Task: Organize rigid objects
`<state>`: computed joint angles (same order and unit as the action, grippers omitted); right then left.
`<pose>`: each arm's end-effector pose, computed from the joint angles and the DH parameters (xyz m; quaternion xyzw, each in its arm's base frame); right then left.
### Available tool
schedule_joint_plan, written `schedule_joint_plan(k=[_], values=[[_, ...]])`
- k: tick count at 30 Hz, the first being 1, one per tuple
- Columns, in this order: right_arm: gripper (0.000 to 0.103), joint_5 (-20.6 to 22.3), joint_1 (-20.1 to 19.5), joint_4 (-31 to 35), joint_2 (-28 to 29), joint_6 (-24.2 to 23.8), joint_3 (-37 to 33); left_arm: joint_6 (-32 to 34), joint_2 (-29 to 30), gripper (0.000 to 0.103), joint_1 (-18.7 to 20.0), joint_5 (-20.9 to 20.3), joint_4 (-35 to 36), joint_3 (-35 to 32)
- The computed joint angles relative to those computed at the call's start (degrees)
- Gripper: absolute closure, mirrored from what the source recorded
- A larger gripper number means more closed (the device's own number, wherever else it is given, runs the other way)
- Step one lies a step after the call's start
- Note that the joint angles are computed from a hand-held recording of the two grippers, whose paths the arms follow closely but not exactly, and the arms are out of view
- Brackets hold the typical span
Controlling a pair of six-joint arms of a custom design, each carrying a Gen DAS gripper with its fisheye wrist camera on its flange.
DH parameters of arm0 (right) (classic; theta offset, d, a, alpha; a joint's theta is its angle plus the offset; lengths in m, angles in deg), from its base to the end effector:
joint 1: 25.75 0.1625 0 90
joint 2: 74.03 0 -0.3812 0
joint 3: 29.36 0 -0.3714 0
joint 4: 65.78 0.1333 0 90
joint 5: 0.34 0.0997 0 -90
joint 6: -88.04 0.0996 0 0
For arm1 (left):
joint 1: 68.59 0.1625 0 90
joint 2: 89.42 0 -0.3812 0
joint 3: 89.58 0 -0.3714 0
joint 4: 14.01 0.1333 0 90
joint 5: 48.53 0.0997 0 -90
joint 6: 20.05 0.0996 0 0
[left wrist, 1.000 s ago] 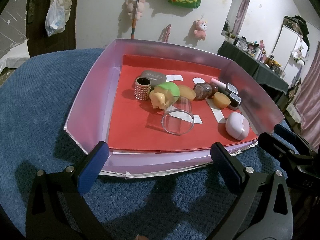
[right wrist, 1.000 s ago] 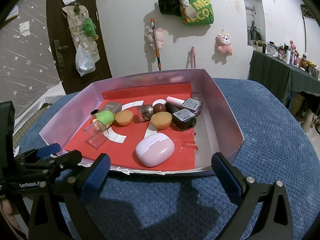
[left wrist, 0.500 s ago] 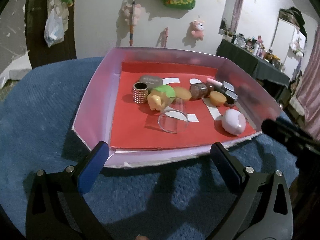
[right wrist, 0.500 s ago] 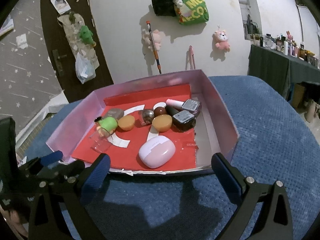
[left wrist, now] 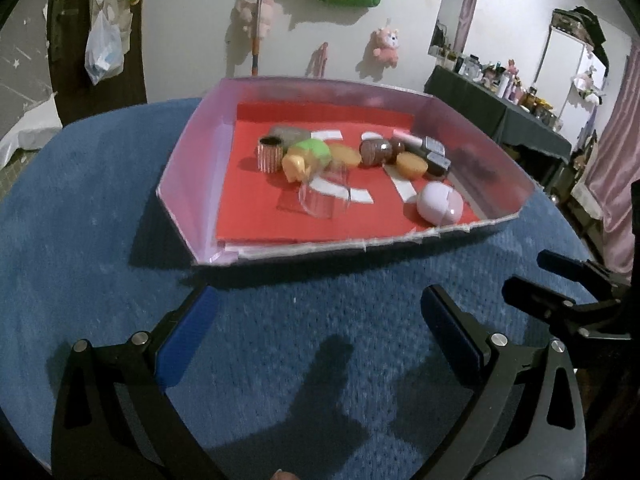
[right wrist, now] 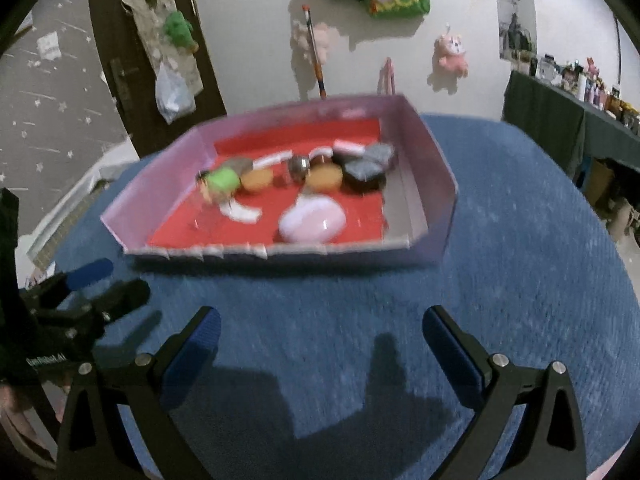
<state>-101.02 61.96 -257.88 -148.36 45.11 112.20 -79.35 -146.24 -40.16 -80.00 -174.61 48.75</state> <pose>0.0994 -0.3887 0.1638 0.3037 -0.9005 0.2413 0.1967 -0.2052 -0.3593 0.0443 0.0637 0.8673 -0.3824 0.3122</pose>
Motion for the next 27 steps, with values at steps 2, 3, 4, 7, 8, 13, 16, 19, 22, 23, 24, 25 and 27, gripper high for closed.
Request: schedule_joint_plan(k=[2, 3, 4, 7, 8, 13, 16, 19, 22, 23, 24, 25, 27], values=[[0.000, -0.64, -0.32, 0.85, -0.38, 0.21, 0.28, -0.54, 0.04, 0.000, 0.19, -1.03, 0.57, 0.03], [0.000, -1.08, -0.25, 1.00, -0.37, 0.32, 0.31, -1.00, 0.07, 0.000, 0.22, -1.40, 1.04, 0.08], [0.000, -1.62, -0.13, 1.38, -0.44, 0.39, 0.26, -1.35, 0.13, 0.000, 0.34, -1.85, 1.63, -0.04], [0.000, -2.98, 0.15, 3.20, -0.87, 0.36, 0.06, -2.27, 0.28, 0.000, 0.58, -2.83, 2.86, -0.28], [0.000, -3.28, 0.37, 3.28, -0.64, 0.48, -0.02, -2.67, 0.26, 0.000, 0.49, -3.03, 3.31, -0.29], [0.000, -4.95, 0.46, 3.99, 0.37, 0.58, -0.66, -2.77, 0.70, 0.000, 0.99, -4.04, 3.23, -0.44], [0.000, -5.78, 0.40, 3.35, 1.16, 0.68, -0.89, -2.68, 0.90, 0.000, 1.36, -4.40, 3.24, -0.61], [0.000, -6.78, 0.57, 2.79, 2.07, 0.81, -1.18, -2.85, 1.18, 0.000, 1.50, -4.42, 3.82, -0.82], [0.000, -7.61, 1.07, 1.72, 2.93, 0.39, -1.34, -3.59, 1.38, 0.000, 1.33, -4.10, 5.77, -1.35], [0.000, -7.82, 1.18, 1.48, 3.10, 0.31, -1.36, -3.80, 1.39, 0.000, 1.30, -4.01, 6.37, -1.50], [0.000, -7.85, 1.13, 1.26, 3.14, 0.22, -1.30, -4.02, 1.46, 0.000, 1.24, -3.94, 6.96, -1.64], [0.000, -7.92, 1.18, 1.12, 3.31, 0.21, -1.36, -4.06, 1.51, 0.000, 1.26, -3.85, 7.27, -1.73], [0.000, -7.81, 1.12, 0.89, 3.36, 0.18, -1.32, -4.63, 1.64, 0.000, 1.11, -3.64, 8.73, -2.05]])
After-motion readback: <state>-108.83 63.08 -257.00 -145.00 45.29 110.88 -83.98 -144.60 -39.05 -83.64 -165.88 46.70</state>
